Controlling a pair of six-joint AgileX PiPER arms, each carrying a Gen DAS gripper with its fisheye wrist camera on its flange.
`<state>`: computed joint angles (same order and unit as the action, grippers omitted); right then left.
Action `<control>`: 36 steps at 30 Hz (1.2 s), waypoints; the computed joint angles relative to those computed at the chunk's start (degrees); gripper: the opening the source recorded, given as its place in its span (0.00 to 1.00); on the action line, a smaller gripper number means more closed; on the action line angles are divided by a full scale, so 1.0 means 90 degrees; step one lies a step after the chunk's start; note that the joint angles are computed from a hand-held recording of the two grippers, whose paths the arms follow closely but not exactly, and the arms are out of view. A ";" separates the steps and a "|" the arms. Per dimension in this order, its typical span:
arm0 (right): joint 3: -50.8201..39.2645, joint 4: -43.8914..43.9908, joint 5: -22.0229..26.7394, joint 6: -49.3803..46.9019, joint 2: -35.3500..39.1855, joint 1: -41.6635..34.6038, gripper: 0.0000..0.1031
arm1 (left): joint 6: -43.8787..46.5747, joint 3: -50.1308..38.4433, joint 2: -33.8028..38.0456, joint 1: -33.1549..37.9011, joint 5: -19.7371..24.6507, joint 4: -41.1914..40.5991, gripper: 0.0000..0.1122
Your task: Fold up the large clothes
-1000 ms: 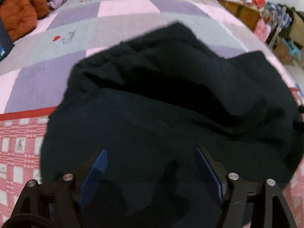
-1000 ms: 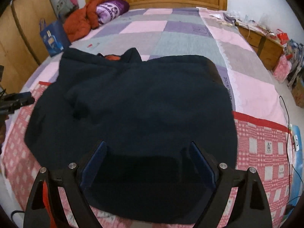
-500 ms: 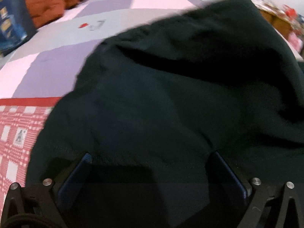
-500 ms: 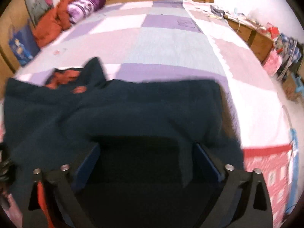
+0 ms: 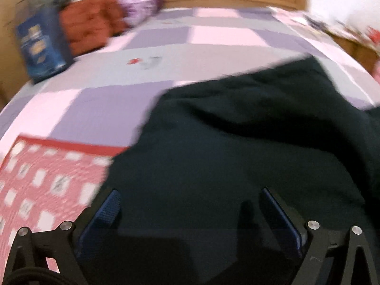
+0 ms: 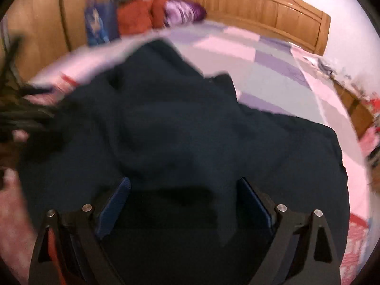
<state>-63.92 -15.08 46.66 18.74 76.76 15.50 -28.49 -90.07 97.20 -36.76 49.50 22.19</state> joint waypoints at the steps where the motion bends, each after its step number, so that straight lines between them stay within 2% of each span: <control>1: -0.0256 0.0049 -0.0094 0.0074 0.0378 -0.0238 0.96 | -0.0260 0.0093 -0.0072 0.0069 0.0016 0.0247 0.87; 2: -0.0717 0.0304 -0.0130 0.0007 0.0858 -0.0670 1.00 | -0.0474 0.0227 -0.0142 0.0158 -0.0022 0.0493 0.87; 4: -0.1593 0.0378 0.0081 0.0026 0.1586 -0.1108 1.00 | -0.0771 0.0454 -0.0292 0.0454 -0.0149 0.0810 0.87; 7: -0.2731 -0.0164 0.0842 0.0671 0.2170 -0.1336 0.98 | -0.1027 0.0261 -0.0145 0.0938 -0.0248 0.0941 0.87; 10: -0.2325 0.0488 0.0601 0.0375 0.1511 -0.1482 0.98 | -0.0910 -0.0244 0.0287 0.1200 -0.0276 0.0940 0.87; 13: -0.1788 0.0636 0.0622 0.0107 0.0914 -0.1195 0.98 | -0.0029 -0.0646 0.0635 0.1101 -0.0077 0.0645 0.84; 16: -0.1175 0.0771 0.0569 -0.0129 0.0390 -0.0959 0.98 | 0.0943 -0.0125 0.0181 0.0754 -0.0608 0.0092 0.84; 18: -0.0758 0.0463 0.0546 0.0244 0.0031 -0.0544 0.98 | 0.1578 0.0059 0.0007 0.0682 -0.0904 -0.0500 0.86; 19: -0.0624 0.0428 0.0582 0.0305 -0.0087 -0.0491 0.98 | 0.1827 -0.0026 0.0029 0.0699 -0.0899 -0.0814 0.88; 20: -0.0513 0.0477 0.0597 0.0347 -0.0184 -0.0510 0.99 | 0.2132 -0.0278 0.0183 0.0794 -0.0786 -0.1272 0.88; 22: -0.0333 0.0893 0.0667 0.0191 -0.0407 -0.0789 0.99 | 0.2386 -0.1028 0.0630 0.1034 -0.0247 -0.1952 0.88; 24: -0.0171 0.1146 0.0738 -0.0004 -0.0665 -0.0997 0.99 | 0.2572 -0.1972 0.1234 0.1466 0.0550 -0.2781 0.87; 25: -0.0082 0.1158 0.0813 -0.0084 -0.0854 -0.1072 0.98 | 0.2488 -0.2435 0.1552 0.1677 0.0973 -0.3011 0.84; 27: 0.0061 0.1122 0.0971 -0.0153 -0.1196 -0.1164 0.98 | 0.2312 -0.2851 0.1879 0.1918 0.1441 -0.3084 0.77; 32: 0.0362 0.1493 0.1254 -0.0627 -0.1902 -0.1754 0.98 | 0.2860 -0.2809 0.2039 0.2091 0.1799 -0.3746 0.76; 36: 0.0546 0.1799 0.1436 -0.0876 -0.2138 -0.2083 0.98 | 0.3059 -0.3030 0.2265 0.1645 0.1964 -0.3206 0.78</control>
